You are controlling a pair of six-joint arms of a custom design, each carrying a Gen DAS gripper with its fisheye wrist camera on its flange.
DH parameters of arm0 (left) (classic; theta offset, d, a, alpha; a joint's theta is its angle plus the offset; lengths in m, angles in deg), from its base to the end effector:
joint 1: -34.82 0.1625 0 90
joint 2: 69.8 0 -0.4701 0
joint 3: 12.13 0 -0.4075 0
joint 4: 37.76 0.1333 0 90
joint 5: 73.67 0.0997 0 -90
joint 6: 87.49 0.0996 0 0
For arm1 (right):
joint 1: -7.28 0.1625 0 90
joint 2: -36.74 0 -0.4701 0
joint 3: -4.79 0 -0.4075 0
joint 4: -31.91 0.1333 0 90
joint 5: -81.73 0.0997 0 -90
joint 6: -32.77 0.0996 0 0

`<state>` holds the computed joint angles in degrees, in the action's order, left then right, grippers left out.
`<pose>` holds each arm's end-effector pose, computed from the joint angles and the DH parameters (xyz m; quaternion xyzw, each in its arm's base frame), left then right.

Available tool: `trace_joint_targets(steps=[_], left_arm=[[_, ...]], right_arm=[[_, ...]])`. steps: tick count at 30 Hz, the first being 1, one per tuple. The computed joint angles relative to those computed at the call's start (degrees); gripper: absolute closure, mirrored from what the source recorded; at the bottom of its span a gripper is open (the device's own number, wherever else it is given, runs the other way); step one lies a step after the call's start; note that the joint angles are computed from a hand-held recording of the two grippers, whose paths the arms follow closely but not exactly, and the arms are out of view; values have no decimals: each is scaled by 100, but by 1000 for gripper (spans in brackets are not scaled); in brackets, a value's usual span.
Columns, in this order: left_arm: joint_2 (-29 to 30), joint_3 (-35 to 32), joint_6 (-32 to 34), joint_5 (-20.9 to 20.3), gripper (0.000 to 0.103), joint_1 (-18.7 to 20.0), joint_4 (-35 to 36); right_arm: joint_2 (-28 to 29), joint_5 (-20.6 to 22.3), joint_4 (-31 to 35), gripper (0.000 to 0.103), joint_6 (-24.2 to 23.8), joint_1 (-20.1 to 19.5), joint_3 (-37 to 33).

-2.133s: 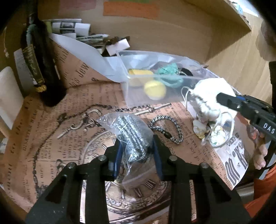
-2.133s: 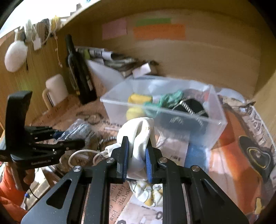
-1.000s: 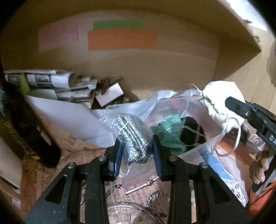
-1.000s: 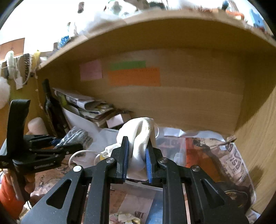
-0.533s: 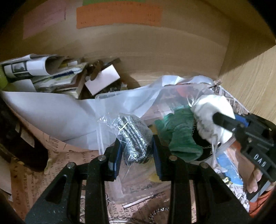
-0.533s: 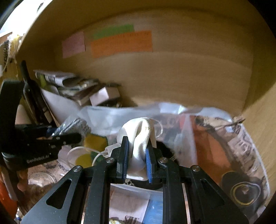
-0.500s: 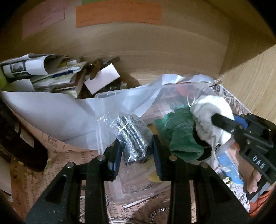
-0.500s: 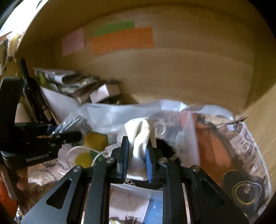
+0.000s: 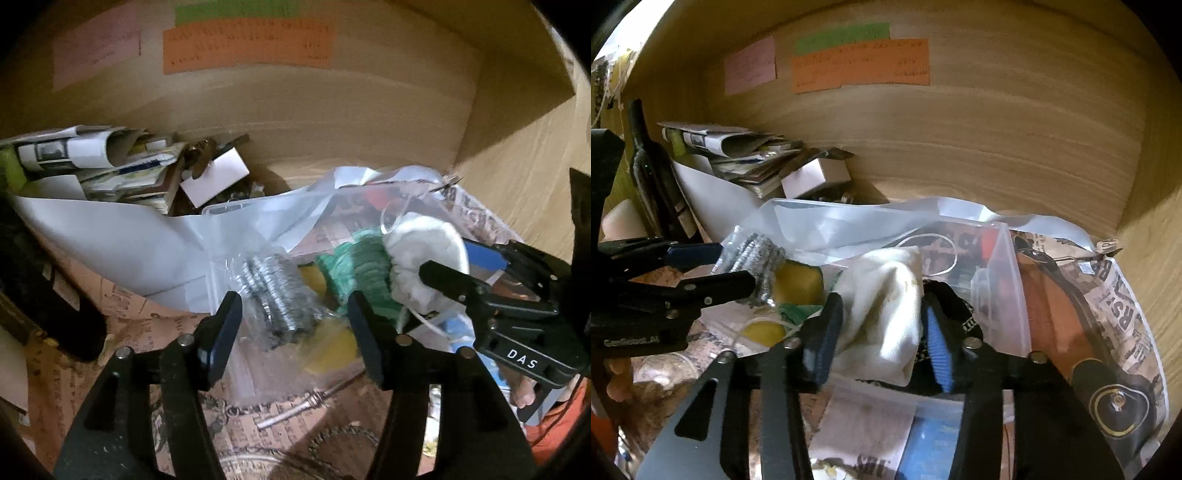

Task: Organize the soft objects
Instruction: 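Carry cloth and steel wool bag into the box and open both tools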

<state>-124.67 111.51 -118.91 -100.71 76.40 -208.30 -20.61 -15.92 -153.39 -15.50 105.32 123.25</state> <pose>-0.2453 -0.5144 0.1431 0.0724 0.8469 -0.4004 0.3423 0.2012 -0.5659 0.1759 0.4327 -0.8501 0.2535 0.1607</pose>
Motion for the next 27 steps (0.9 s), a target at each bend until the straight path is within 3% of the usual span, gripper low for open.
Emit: trace_joint_targets(steps=[8,12,18,27], left_arm=[[-151,374,-159,489,26,-603,-254],[-224,580,-358,659,12,-885,-283],[-250,806,-1063,792,5,-1098,316],[-125,970,-2080,187,5,-956,1080]], right_arm=[[-467,537,-391,34,-218,39,431],[-711,780,-459,21,-241,24,626],[-959,870,-447,18,-324,-58,906],[-1010,345,-107,18,-371,-302,1258]])
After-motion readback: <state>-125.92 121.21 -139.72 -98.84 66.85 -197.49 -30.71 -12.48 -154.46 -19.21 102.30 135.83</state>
